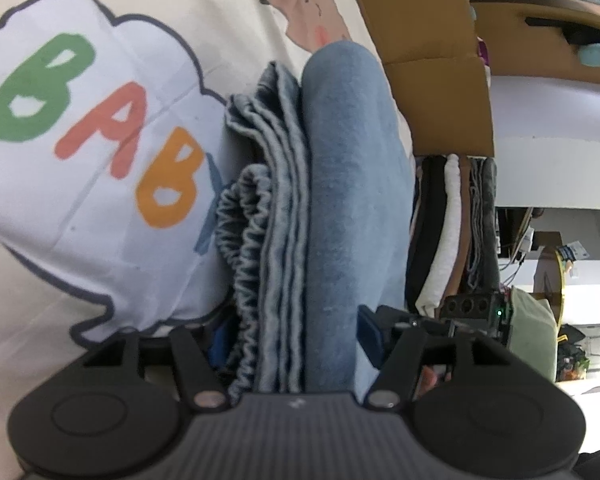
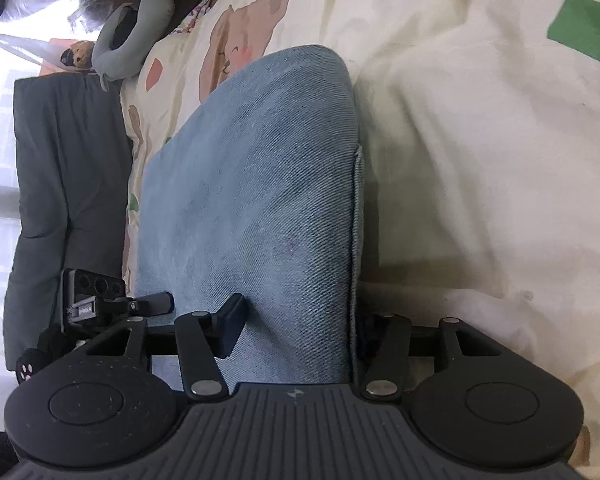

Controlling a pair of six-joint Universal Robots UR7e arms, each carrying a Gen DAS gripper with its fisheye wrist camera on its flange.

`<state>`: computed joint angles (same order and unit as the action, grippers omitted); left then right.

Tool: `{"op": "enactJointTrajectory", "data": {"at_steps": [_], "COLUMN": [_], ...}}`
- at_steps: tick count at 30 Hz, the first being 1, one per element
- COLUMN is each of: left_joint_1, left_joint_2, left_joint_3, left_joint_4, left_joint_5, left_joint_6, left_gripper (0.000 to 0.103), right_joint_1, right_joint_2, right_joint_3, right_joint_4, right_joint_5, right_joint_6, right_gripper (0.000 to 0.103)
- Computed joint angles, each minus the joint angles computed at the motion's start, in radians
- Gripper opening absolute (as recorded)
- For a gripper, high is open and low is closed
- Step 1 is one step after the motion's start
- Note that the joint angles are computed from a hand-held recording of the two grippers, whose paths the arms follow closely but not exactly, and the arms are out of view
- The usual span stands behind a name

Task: Fold clothes
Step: 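Lift the folded jeans off the bed with both grippers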

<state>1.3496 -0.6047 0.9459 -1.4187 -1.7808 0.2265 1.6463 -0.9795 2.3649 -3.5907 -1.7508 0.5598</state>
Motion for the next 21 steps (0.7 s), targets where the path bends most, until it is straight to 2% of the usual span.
{"op": "enactJointTrajectory", "data": {"at_steps": [5, 21], "left_joint_1": [-0.007, -0.044], "left_joint_2": [0.009, -0.046], "left_joint_3": [-0.022, 0.057], "left_joint_4": [0.026, -0.048], "left_joint_5": [0.027, 0.101], "left_joint_6": [0.008, -0.043], "left_gripper": [0.054, 0.047], "right_joint_1": [0.03, 0.079], "right_joint_2": [-0.007, 0.002], "right_joint_3": [-0.026, -0.051], "right_joint_4": [0.065, 0.092], "right_joint_5": [-0.043, -0.139], "right_joint_6": [0.013, -0.021], "right_gripper": [0.053, 0.038]}}
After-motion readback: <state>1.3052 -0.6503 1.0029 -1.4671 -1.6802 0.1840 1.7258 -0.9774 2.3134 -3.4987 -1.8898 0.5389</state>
